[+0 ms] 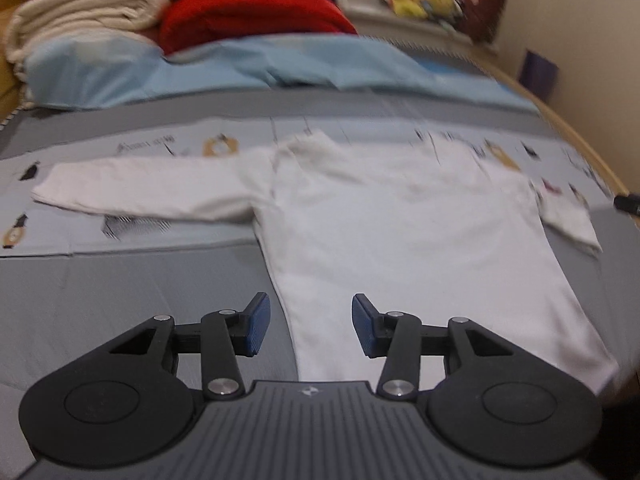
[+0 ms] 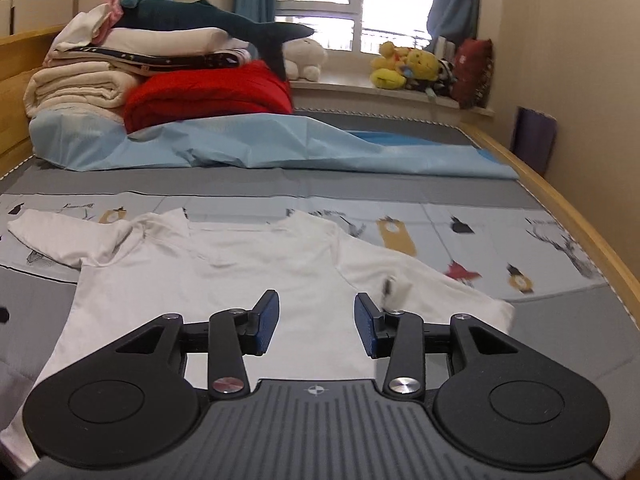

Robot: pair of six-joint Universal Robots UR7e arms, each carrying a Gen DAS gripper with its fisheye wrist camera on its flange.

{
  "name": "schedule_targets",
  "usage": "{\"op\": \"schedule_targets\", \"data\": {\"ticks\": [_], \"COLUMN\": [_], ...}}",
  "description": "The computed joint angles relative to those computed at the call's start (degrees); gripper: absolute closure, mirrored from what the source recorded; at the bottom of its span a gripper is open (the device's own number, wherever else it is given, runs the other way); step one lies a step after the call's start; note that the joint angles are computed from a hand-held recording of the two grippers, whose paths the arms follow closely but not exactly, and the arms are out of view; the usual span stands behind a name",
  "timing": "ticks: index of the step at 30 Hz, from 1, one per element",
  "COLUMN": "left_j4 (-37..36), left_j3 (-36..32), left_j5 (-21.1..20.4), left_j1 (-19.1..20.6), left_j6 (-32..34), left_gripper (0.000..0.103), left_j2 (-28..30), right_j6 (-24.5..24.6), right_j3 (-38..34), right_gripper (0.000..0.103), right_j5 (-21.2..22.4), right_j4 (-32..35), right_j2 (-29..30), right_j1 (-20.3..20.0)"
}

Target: Fold small clothes

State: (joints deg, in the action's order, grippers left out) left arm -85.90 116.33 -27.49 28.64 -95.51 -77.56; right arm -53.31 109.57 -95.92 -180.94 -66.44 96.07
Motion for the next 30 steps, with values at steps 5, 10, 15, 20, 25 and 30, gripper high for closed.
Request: {"op": "schedule_targets", "data": {"ticks": [5,10,15,20,25,30], "left_j4": [6.0,5.3,4.8,4.0,7.6,10.2], "left_j3": [-2.9,-3.8,-3.0,-0.4,1.3,4.0], "left_j5": [3.1,4.8,4.5,4.4,6.4,10.4], "left_j1": [1.5,3.6,5.6,8.5,11.9,16.1], "left_j6": [-6.9,-7.3,-8.1,-8.2,-16.8,-25.2], "left_gripper": [0.053,0.053,0.06,0.097,0.097,0.097], "left_j2": [1.3,1.5,-0.5,-4.0,-7.7,-12.3], "right_j6": [0.6,3.2,4.8,10.2,9.9,12.5], "right_j3": [-2.3,-6.8,-9.1,-11.1,-13.4,-16.1], "right_gripper": [0.055,0.054,0.054,0.062,0.093,0.094], "right_j5": [2.0,0.5,1.9,-3.4,1.5,0.2], "right_j4": [0.4,2.6,4.1,7.3,10.0,10.9], "right_j2": [4.3,9.8,13.7,16.1,16.4,17.8], "right_j1": [2.2,5.3,5.7,6.3,6.2,6.3]}}
